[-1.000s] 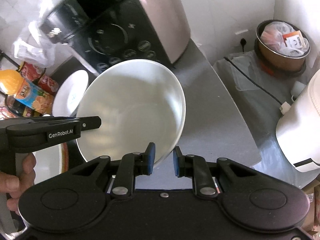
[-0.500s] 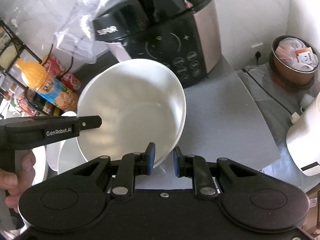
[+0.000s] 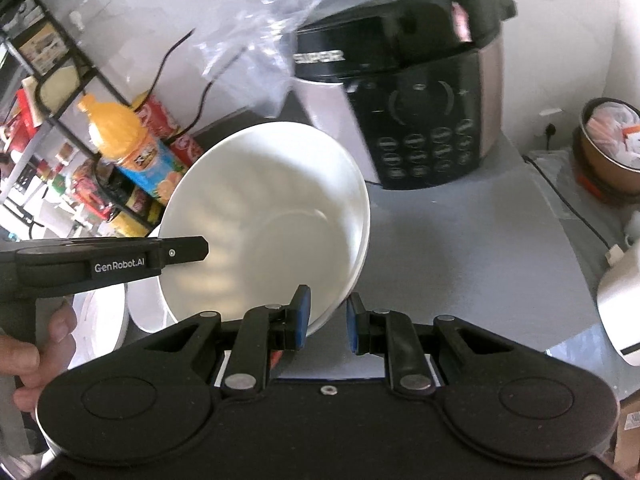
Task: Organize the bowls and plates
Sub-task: 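Lift the smaller white bowl with both grippers and carry it toward the stacked bowls, then lower the smaller white bowl into the large white bowl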
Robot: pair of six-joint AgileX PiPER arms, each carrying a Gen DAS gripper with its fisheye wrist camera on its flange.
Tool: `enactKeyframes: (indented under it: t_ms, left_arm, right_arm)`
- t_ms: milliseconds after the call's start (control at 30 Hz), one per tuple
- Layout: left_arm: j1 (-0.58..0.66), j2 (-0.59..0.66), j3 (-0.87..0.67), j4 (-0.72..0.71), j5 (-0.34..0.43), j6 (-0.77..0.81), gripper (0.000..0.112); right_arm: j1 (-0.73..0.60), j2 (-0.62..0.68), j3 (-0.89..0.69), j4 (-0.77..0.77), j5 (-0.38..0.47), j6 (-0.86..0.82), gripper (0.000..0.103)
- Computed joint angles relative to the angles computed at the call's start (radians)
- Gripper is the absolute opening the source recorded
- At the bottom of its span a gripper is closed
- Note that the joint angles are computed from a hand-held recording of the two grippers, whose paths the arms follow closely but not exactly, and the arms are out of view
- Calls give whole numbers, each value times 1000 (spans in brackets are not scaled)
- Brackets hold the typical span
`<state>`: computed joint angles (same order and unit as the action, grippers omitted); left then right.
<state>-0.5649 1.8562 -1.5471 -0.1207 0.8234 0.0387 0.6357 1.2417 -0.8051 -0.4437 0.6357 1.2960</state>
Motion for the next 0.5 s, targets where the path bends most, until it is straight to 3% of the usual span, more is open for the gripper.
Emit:
enactKeyframes:
  t_ms: [500]
  left_arm:
    - [137,-78,124,-43,2,80,9]
  right_arm:
    - [127,164,-159,-22,43,39,19]
